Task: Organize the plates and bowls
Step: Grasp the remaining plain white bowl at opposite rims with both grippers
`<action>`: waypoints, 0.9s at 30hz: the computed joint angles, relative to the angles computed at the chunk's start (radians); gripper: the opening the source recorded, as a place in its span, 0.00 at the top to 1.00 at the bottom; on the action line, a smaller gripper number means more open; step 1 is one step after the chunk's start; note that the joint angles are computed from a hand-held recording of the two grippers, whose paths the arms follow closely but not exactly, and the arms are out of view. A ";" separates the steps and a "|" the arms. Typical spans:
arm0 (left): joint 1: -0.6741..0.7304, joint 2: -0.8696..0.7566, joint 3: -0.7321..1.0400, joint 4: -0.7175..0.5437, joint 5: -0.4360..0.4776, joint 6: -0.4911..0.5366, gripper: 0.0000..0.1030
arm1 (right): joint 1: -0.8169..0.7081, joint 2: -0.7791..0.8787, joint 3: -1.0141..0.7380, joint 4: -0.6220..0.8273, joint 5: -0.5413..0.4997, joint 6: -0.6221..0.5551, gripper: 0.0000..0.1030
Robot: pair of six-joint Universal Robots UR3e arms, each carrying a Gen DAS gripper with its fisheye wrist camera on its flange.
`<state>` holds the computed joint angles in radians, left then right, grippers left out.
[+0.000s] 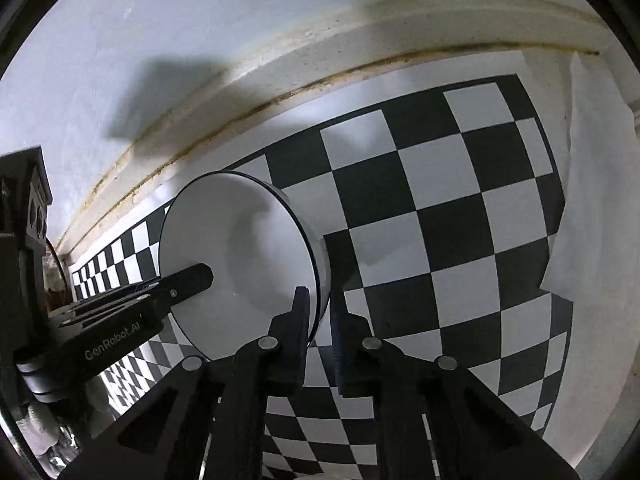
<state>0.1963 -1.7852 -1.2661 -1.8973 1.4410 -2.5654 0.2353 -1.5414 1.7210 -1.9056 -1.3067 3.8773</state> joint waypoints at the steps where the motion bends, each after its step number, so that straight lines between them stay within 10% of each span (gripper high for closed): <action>1: -0.003 0.000 0.002 -0.003 -0.005 -0.001 0.94 | 0.000 -0.001 0.000 0.001 -0.001 -0.002 0.89; 27: 0.103 0.275 -0.030 -0.188 -0.036 0.138 0.94 | 0.117 -0.152 -0.053 0.081 -0.036 0.110 0.89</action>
<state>0.2991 -1.5104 -1.2957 -2.0849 1.4047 -2.4278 0.3520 -1.6932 1.6682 -1.8242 -1.3431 3.9875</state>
